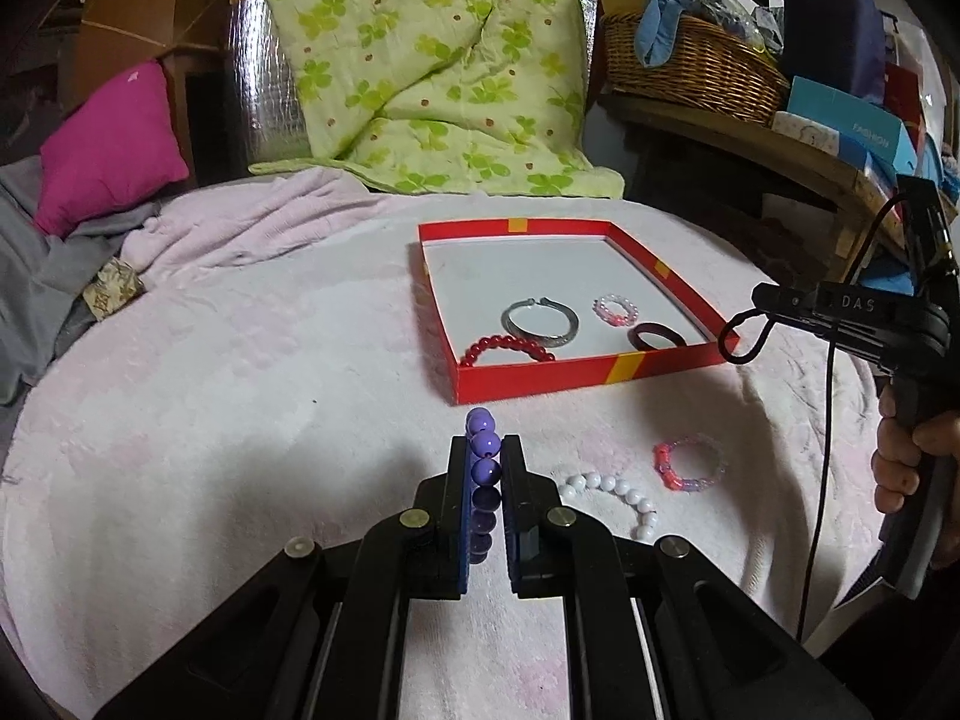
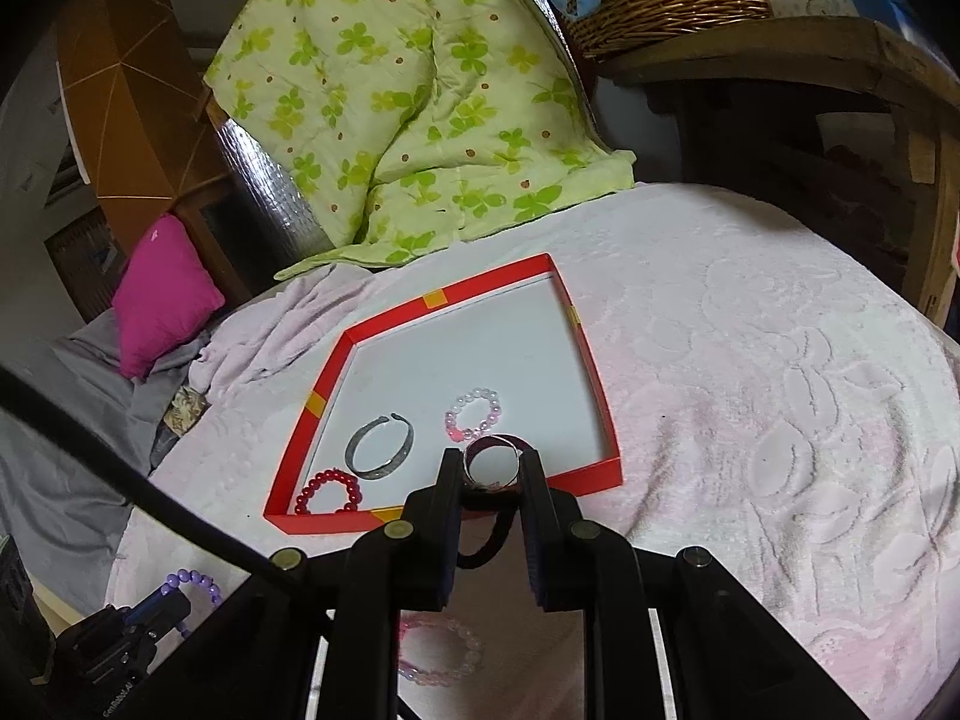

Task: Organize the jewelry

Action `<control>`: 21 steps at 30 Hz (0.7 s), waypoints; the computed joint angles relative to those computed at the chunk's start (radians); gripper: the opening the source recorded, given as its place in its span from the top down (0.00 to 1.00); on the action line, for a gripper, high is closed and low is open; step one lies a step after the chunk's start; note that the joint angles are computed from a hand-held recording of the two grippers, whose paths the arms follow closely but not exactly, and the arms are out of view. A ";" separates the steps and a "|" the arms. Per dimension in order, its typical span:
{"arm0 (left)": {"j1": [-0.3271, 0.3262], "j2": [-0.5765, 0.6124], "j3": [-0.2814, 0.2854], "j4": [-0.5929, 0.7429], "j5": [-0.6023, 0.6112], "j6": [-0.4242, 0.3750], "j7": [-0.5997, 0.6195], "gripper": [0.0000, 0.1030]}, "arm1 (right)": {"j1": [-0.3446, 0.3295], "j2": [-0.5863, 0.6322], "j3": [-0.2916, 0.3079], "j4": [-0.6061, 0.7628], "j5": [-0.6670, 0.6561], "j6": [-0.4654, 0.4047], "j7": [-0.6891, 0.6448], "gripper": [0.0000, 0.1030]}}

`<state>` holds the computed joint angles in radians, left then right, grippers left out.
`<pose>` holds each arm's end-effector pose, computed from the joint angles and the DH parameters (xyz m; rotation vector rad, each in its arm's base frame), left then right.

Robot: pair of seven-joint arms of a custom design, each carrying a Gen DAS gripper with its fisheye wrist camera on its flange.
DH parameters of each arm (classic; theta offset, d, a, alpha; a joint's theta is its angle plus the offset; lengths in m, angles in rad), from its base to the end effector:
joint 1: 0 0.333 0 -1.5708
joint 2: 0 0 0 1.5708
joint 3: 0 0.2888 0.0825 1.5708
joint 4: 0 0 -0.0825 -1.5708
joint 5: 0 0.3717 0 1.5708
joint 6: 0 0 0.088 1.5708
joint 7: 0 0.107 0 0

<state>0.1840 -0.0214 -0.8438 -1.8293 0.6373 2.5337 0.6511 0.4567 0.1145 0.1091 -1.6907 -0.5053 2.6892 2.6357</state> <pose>0.4637 -0.3732 0.5882 -1.6037 1.8484 -0.9020 0.5280 0.3494 0.6013 -1.4517 1.6915 -0.4439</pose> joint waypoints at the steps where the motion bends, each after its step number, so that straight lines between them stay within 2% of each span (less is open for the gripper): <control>1: -0.013 0.005 0.009 0.008 0.024 -0.012 -0.012 0.91 | 0.000 0.001 -0.001 0.000 -0.002 0.003 0.004 0.81; 13: -0.192 0.093 0.125 0.109 0.186 -0.127 -0.069 0.91 | 0.013 0.048 -0.017 0.059 -0.023 0.026 0.059 0.81; 18: -0.253 0.141 0.180 0.176 0.158 -0.120 -0.039 0.91 | 0.013 0.081 -0.036 0.094 -0.031 0.045 0.107 0.81; 21: -0.295 0.196 0.218 0.259 0.164 -0.126 -0.021 0.91 | 0.006 0.106 -0.043 0.123 -0.010 0.048 0.111 0.81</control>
